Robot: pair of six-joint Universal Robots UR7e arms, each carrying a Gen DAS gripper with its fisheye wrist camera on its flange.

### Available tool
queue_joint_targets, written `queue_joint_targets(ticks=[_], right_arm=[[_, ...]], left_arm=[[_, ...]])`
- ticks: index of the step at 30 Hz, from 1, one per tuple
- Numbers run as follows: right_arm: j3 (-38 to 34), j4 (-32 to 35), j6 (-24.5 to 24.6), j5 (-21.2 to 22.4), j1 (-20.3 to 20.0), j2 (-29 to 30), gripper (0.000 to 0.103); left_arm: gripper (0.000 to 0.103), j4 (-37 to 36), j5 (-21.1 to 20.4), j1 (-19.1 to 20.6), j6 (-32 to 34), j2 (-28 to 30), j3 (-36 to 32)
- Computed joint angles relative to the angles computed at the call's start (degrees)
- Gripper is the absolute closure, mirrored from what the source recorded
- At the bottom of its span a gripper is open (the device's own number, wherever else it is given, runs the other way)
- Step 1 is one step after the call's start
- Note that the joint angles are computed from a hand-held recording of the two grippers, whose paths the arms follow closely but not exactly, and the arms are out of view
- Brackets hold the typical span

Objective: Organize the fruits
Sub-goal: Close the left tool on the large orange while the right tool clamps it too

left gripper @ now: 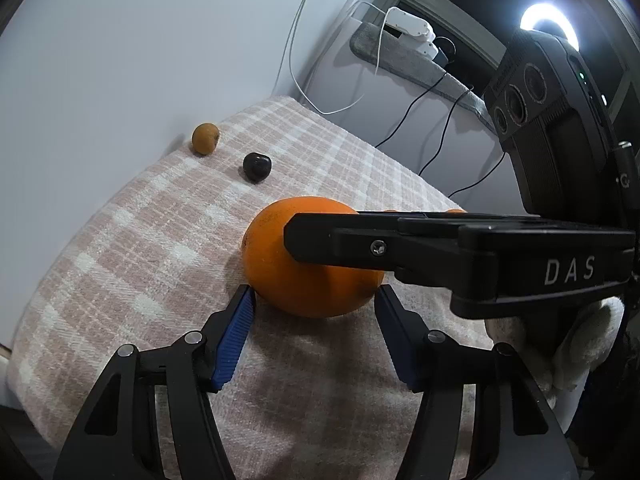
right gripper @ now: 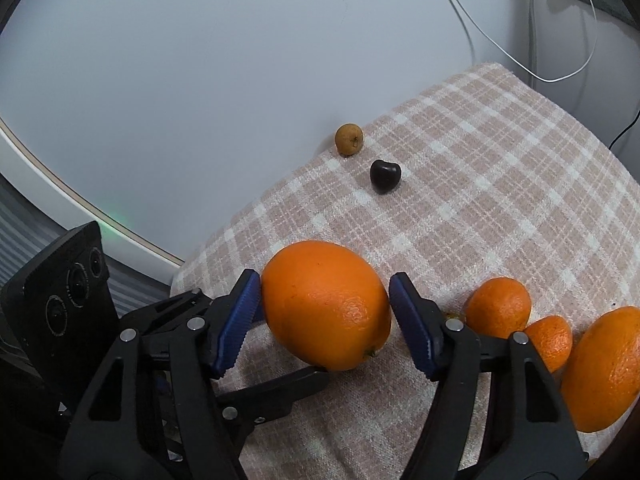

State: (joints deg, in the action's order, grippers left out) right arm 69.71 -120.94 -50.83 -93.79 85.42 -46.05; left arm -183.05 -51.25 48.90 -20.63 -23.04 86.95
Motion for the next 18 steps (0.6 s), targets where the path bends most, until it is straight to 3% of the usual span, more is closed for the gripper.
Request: queue_joint_targets(ticks=[18], right_arm=[[3.2,-1.8,0.8,2.1,-0.8,-3.2,0.034]], left_arm=[[0.042,0.8,1.5,-1.7,0.9,0.4,-0.7]])
